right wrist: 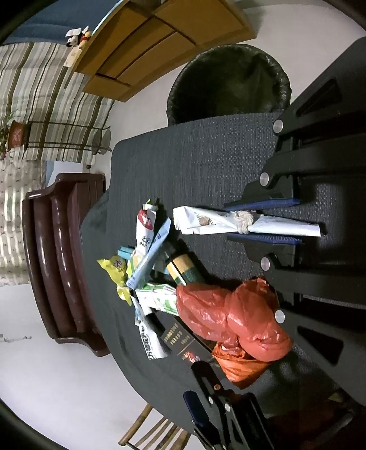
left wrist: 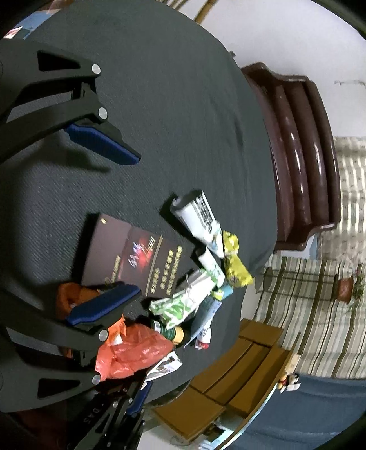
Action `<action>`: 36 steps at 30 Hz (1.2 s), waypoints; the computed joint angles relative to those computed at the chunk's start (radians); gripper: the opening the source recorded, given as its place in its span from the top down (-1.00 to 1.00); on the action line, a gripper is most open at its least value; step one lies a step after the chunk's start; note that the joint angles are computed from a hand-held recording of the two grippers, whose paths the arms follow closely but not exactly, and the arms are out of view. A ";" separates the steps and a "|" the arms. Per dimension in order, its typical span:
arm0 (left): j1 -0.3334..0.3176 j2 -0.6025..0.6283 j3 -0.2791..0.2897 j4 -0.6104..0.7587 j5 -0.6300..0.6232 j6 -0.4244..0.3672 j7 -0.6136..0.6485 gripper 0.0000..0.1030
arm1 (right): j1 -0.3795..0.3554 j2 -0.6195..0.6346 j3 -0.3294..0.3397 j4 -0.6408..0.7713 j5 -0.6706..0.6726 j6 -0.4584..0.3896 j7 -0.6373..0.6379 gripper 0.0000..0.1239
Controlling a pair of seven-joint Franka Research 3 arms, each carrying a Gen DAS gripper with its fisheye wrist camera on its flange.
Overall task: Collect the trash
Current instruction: 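Grasp the dark cigarette box with the left tool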
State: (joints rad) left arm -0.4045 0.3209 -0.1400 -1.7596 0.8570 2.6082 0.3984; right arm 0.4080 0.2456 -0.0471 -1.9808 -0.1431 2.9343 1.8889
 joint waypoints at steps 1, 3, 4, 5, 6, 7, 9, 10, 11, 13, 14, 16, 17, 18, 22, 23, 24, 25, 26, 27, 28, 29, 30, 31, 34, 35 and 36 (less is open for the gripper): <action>0.003 0.010 -0.005 0.011 -0.009 -0.001 0.024 -0.66 | -0.005 0.000 0.005 0.000 0.009 0.001 -0.006 0.73; 0.011 0.032 -0.016 0.039 -0.042 -0.008 0.087 -0.66 | -0.011 0.004 0.011 0.003 0.024 0.003 -0.015 0.73; 0.017 0.045 -0.024 0.053 -0.070 -0.013 0.132 -0.66 | -0.014 0.003 0.013 0.002 0.032 0.004 -0.021 0.73; 0.020 0.052 -0.026 0.058 -0.090 -0.010 0.160 -0.67 | -0.018 0.005 0.018 0.004 0.043 0.005 -0.028 0.73; 0.023 0.054 -0.028 0.058 -0.110 -0.001 0.184 -0.67 | -0.022 0.006 0.022 0.005 0.054 0.006 -0.037 0.73; 0.027 0.060 -0.031 0.064 -0.132 0.002 0.210 -0.68 | -0.025 0.004 0.025 0.002 0.063 0.007 -0.045 0.73; 0.027 0.071 -0.030 0.078 -0.163 0.003 0.251 -0.69 | -0.031 0.001 0.031 -0.004 0.082 0.011 -0.062 0.73; 0.026 0.076 -0.028 0.084 -0.175 0.002 0.266 -0.72 | -0.028 0.000 0.028 -0.005 0.084 0.010 -0.063 0.73; 0.026 0.078 -0.026 0.088 -0.186 0.001 0.277 -0.73 | -0.028 0.001 0.028 -0.003 0.087 0.011 -0.066 0.73; 0.028 0.085 -0.027 0.093 -0.216 0.006 0.300 -0.73 | -0.024 0.000 0.023 -0.004 0.087 0.010 -0.066 0.73; 0.030 0.087 -0.028 0.096 -0.232 0.006 0.310 -0.73 | -0.023 0.001 0.023 -0.004 0.089 0.010 -0.067 0.73; 0.043 0.085 -0.035 0.088 -0.279 0.014 0.330 -0.72 | -0.021 0.000 0.021 -0.004 0.089 0.010 -0.066 0.73; 0.055 0.082 -0.044 0.079 -0.311 0.029 0.347 -0.67 | -0.021 0.001 0.021 -0.003 0.090 0.009 -0.067 0.73; 0.060 0.082 -0.047 0.075 -0.330 0.040 0.359 -0.63 | -0.022 0.002 0.022 -0.003 0.093 0.010 -0.070 0.73; 0.068 0.075 -0.050 0.055 -0.388 0.075 0.387 -0.43 | -0.022 0.000 0.021 -0.004 0.096 0.011 -0.074 0.73; 0.063 0.072 -0.044 0.051 -0.386 0.083 0.381 -0.32 | -0.022 0.000 0.022 -0.005 0.097 0.011 -0.075 0.73; 0.065 0.069 -0.044 0.046 -0.392 0.094 0.384 -0.26 | -0.023 -0.001 0.022 -0.005 0.099 0.011 -0.076 0.73; 0.069 0.068 -0.047 0.042 -0.403 0.100 0.391 -0.14 | -0.023 0.000 0.022 -0.005 0.099 0.011 -0.076 0.73; 0.066 0.068 -0.044 0.044 -0.405 0.096 0.392 -0.14 | -0.021 0.002 0.020 -0.003 0.097 0.011 -0.074 0.73; 0.063 0.067 -0.041 0.045 -0.403 0.092 0.391 -0.14 | -0.022 -0.001 0.021 -0.006 0.099 0.011 -0.077 0.73; 0.061 0.067 -0.038 0.047 -0.401 0.090 0.391 -0.14 | -0.024 -0.002 0.022 -0.007 0.101 0.011 -0.079 0.73; 0.052 0.063 -0.026 0.045 -0.386 0.084 0.375 -0.14 | -0.024 -0.002 0.022 -0.007 0.101 0.012 -0.078 0.73; 0.038 0.062 -0.011 0.050 -0.362 0.071 0.349 -0.14 | -0.023 -0.001 0.022 -0.007 0.102 0.012 -0.078 0.73; 0.029 0.058 0.002 0.050 -0.339 0.056 0.323 -0.14 | -0.022 -0.001 0.021 -0.007 0.101 0.012 -0.076 0.73; 0.040 0.047 -0.003 0.039 -0.334 0.038 0.299 -0.13 | -0.024 -0.002 0.022 -0.008 0.102 0.012 -0.079 0.73; 0.040 0.043 -0.003 0.036 -0.328 0.033 0.289 -0.13 | -0.023 -0.001 0.022 -0.007 0.103 0.013 -0.079 0.73; 0.035 0.039 0.002 0.034 -0.312 0.022 0.270 -0.14 | -0.024 -0.003 0.022 -0.009 0.104 0.013 -0.080 0.73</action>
